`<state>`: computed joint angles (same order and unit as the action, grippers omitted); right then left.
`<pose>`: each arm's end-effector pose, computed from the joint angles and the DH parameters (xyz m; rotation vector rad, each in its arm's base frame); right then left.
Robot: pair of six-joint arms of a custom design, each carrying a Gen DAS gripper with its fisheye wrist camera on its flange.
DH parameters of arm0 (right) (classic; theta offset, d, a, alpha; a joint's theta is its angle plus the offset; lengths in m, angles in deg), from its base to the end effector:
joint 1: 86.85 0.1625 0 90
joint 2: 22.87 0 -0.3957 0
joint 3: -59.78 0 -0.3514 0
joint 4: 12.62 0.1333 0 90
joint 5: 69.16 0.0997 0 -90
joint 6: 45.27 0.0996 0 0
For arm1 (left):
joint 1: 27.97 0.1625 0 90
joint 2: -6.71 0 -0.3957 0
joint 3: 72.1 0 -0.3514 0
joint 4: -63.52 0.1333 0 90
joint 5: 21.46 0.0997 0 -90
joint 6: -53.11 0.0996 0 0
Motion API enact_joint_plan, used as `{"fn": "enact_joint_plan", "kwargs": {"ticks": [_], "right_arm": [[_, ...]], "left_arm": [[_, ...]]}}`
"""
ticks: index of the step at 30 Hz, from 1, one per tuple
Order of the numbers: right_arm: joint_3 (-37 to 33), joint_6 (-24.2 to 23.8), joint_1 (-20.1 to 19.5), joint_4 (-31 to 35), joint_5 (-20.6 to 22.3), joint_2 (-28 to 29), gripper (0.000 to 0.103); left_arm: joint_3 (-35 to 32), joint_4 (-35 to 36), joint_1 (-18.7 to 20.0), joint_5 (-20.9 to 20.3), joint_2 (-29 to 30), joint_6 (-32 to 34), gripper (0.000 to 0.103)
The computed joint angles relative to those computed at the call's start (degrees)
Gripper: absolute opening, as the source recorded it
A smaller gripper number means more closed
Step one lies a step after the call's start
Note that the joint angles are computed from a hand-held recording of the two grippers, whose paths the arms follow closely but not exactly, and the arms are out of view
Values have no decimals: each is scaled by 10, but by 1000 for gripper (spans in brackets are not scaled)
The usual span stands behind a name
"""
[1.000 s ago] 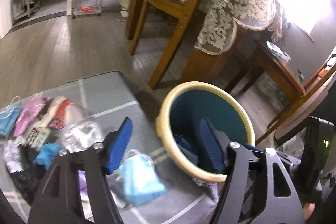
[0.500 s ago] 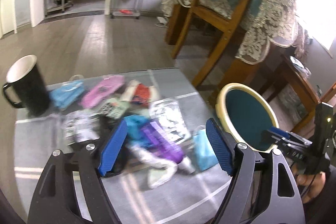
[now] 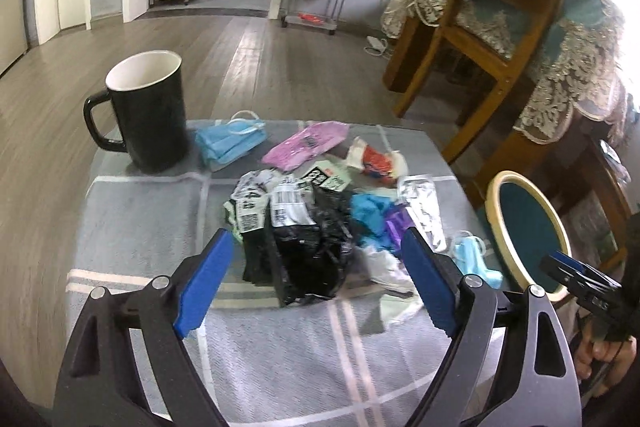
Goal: Collect trash
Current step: 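Grasp the blue face mask with the right gripper while the left grasps the black bag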
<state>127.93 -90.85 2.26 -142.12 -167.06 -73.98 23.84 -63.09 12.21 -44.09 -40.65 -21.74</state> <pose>0.1085 -0.7160 0.3144 1.0397 -2.6314 0.4391 -0.3055 -0.5528 0.1319 -0.3209 2.1428 -1.1707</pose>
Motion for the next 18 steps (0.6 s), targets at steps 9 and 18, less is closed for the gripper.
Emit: {"fn": "enact_joint_plan", "kwargs": {"ticks": [9,18], "right_arm": [[27,-24,10,3,2,-5,63],[24,-19,11,12,-22,7,63]], "left_arm": [[4,-69,46,-40,6,10,84],[31,-169,76,-116,1,31,35]]}}
